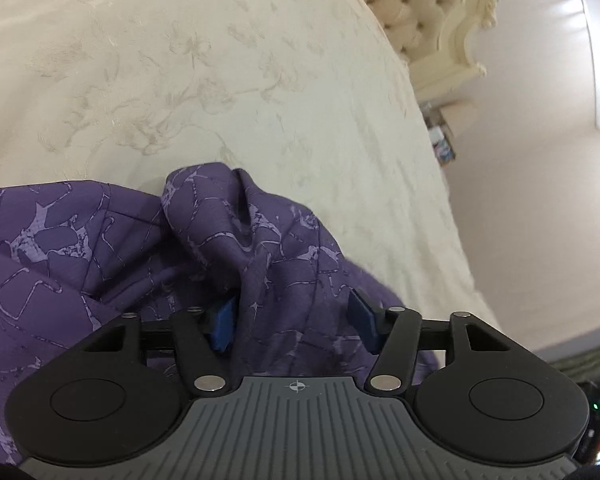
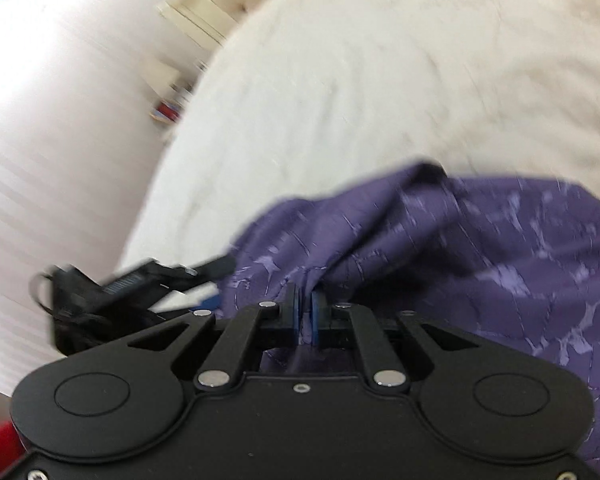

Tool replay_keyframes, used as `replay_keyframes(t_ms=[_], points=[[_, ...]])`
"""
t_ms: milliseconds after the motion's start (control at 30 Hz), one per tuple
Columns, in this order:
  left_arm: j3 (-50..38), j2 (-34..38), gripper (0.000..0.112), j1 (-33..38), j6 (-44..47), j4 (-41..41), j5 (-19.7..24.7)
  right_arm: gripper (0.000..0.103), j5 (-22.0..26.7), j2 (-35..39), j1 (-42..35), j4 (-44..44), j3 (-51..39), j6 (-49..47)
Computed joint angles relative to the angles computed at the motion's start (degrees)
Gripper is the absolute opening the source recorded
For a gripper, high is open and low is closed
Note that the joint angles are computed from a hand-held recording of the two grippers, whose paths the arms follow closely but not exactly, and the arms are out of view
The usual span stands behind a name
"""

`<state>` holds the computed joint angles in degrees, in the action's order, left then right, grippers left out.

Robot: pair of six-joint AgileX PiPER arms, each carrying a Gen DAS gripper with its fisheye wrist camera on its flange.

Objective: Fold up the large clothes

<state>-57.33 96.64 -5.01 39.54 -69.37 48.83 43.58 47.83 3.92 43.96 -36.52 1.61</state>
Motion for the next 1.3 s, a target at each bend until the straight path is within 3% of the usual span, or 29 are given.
replay_keyframes(t_ms=[133, 233, 300, 367, 433, 567, 667, 767, 900, 967, 1033, 1100, 1133, 1167, 1233, 1300], points=[[0.94, 0.68, 0.057, 0.19, -1.32, -1.90, 0.83, 0.014, 3.55, -0.48, -3.62, 0.03, -2.27, -0.52], [4.69, -1.39, 0.039, 0.75, 2.11, -8.81, 0.12, 0.014, 3.29, -0.46, -2.32, -3.45, -2.81, 2.62], [6.27, -2.94, 0.037, 1.56, 4.14, -11.69, 0.97, 0.014, 4.61, -1.23, -3.55, -3.50, -2.82, 3.50], [7.54, -5.80, 0.006, 1.87, 5.13, -11.94, 0.16, 0.014, 6.16, -2.37, -4.45, -4.29, -3.01, 4.68], [7.59, -9.40, 0.006, 1.78, 1.83, -8.16, -0.94, 0.014, 8.96, -3.01, -7.05, -3.65, -3.28, 3.86], [8.84, -14.95, 0.006, 4.34, 0.01, -4.43, 4.02, 0.014, 14.89, -5.05, -11.44, -1.47, -3.31, 1.32], [11.22, -18.47, 0.006, 5.36, 0.54, 0.45, 5.23, 0.014, 17.95, -6.49, -11.99, -3.39, -1.92, 1.41], [13.89, -19.61, 0.005, 3.34, -1.29, 8.41, 2.08, 0.014, 14.32, -5.98, -4.55, -9.47, 1.09, 6.77], [17.20, -18.42, 0.005, -0.11, -5.01, 19.27, -4.94, 0.022, 6.75, -0.35, 13.04, -25.16, 4.05, 21.10], [17.48, -17.76, 0.005, -0.66, -8.80, 23.77, -6.07, 0.025, 5.04, 0.35, 14.22, -26.45, 5.67, 23.48], [18.08, -18.90, 0.006, 0.72, -8.62, 23.26, -5.61, 0.030, 4.73, -0.57, 15.06, -27.92, 5.74, 25.96], [18.34, -20.22, 0.010, 2.61, -4.91, 19.12, -4.18, 0.038, 5.28, -2.24, 18.21, -31.82, 4.91, 29.95], [18.18, -20.24, 0.025, 3.18, -2.87, 17.01, -3.53, 0.043, 5.51, -3.52, 19.22, -33.09, 5.00, 30.91], [18.00, -19.92, 0.048, 3.38, -1.15, 15.02, -3.39, 0.047, 5.72, -4.43, 19.35, -33.11, 5.01, 30.89], [18.02, -18.97, 0.072, 2.47, 0.88, 10.85, -4.33, 0.047, 6.42, -6.55, 17.96, -31.42, 5.42, 29.27], [17.86, -17.10, 0.073, -0.15, -0.01, 8.56, -6.85, 0.047, 6.31, -6.76, 18.24, -31.65, 5.65, 29.74]])
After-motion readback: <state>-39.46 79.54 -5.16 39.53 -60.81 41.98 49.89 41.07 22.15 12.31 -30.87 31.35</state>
